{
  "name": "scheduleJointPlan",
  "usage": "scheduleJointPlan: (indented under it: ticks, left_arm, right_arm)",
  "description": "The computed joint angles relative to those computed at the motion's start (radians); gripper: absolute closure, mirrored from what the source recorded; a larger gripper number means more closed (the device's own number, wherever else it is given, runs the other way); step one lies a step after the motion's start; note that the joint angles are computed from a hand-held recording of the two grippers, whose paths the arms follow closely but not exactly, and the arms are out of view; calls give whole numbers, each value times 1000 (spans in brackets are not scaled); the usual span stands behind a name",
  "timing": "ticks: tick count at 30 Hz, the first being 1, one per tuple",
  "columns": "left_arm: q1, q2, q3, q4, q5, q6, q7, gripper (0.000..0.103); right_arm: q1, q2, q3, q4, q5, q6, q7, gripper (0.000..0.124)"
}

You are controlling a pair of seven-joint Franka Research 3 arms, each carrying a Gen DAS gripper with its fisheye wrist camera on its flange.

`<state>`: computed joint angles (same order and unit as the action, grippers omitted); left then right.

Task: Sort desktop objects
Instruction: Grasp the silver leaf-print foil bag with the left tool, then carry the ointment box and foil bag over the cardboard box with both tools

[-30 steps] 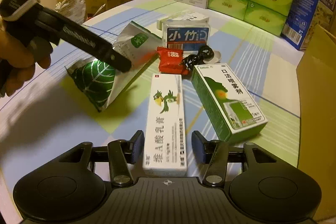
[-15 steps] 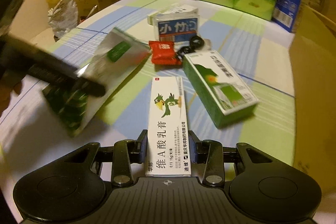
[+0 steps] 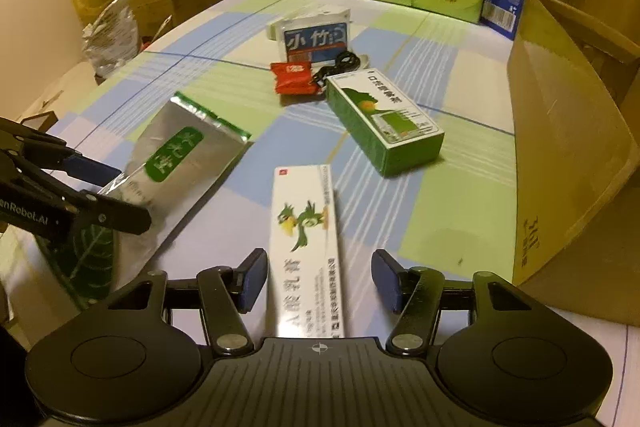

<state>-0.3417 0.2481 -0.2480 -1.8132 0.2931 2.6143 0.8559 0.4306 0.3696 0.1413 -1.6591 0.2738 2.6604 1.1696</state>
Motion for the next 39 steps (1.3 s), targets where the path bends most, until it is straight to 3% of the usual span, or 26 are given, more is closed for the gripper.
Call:
scheduleJointPlan:
  ticks: [5,11,22,23,25,29,39]
  left_arm:
    - [-6,35,9,41,27,-5,-8,34]
    - [-16,77,14,95,40,-42,17,32]
    - [-72,129,31,193,140,-176,49,27]
    - [-75,130,32,196,143,-182,46,29]
    - [-72,122,30,186,140,-167,37,44]
    - [-57,100,26,146,116,-120,13,48]
    - [-63,99,26,160,142,-183,0,28]
  right_arm:
    - [4,37,-2,49,-6,-47,4,69]
    - [17,57,-6,65,-28,-38,0,69]
    - [22,61,-1,61,-44,-20,-29,77]
    - [22,60,1,60,-42,-19,-35,79]
    - [22,60,1,59,-40,-16,-38,87]
    - [28,61,-6,58,-45,-6,-26,88]
    - [30,66,-7,63,-49,0,-20,88]
